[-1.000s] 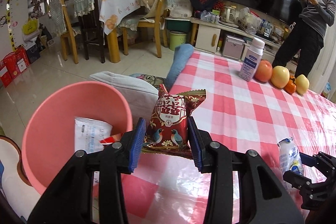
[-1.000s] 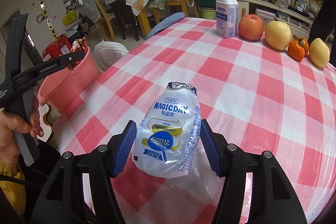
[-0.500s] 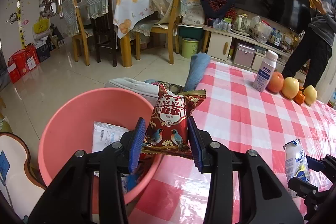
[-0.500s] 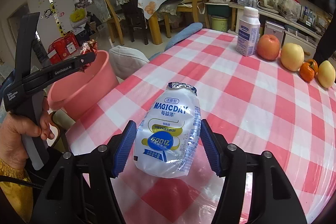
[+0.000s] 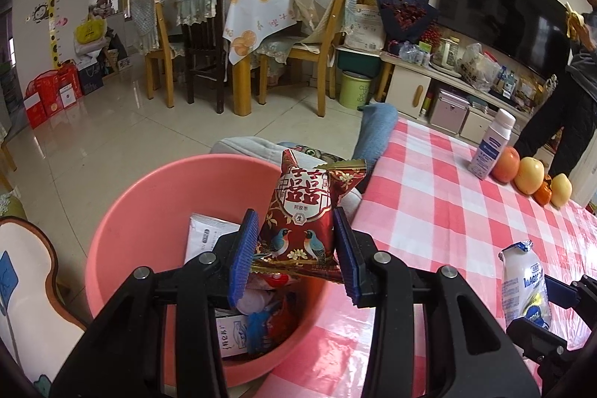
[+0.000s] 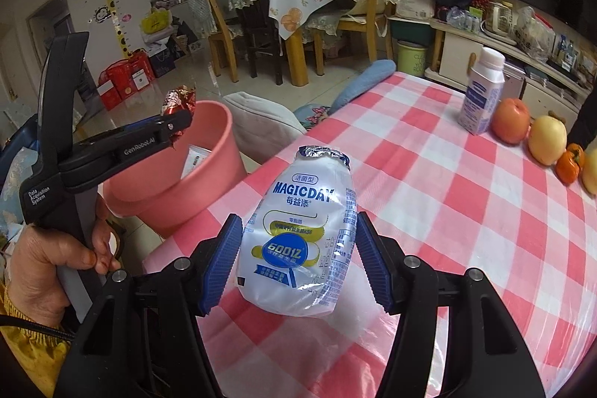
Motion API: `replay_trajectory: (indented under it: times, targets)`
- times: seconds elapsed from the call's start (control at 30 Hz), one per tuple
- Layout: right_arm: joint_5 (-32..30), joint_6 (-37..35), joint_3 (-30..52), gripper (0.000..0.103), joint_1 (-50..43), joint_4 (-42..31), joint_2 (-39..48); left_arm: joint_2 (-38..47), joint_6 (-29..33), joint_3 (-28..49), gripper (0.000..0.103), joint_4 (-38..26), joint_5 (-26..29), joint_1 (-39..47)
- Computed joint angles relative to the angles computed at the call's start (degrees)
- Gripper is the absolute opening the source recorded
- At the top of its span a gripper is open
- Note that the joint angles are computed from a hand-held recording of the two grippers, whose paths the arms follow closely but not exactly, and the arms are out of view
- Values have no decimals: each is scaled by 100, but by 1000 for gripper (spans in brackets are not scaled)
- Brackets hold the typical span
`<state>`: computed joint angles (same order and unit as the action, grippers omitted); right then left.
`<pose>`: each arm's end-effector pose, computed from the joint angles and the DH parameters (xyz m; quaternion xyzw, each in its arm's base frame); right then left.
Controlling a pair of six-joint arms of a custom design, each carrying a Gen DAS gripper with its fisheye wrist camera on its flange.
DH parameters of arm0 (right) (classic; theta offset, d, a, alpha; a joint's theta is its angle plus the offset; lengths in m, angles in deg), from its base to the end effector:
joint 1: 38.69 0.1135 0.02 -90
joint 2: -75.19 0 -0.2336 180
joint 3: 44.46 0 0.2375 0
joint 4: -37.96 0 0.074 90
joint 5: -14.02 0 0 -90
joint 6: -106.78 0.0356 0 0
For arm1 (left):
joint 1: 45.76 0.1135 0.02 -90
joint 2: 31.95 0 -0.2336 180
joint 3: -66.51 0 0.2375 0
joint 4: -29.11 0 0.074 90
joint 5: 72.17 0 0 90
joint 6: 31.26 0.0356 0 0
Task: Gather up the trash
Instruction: 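Carry the snack packet and bottle to the pink bucket and open both tools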
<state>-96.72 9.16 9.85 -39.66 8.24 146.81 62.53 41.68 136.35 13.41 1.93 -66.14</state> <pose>0.2464 0.0084 0.1860 -0.1189 0.9099 0.1400 0.3718 0.3189 -0.1081 0.1773 -0.0320 0.9001 -0.0146 0.4342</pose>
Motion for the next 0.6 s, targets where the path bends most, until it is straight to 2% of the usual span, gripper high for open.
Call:
replay_trajectory:
  times: [0.33,0.6]
  targets:
    - [443,285,555,63,875,59,407,-106,-4,-74,42,4,85,415]
    - [684,420,1253,63,1617,123,1094,-129,-311,-127,43,-14,459,1033]
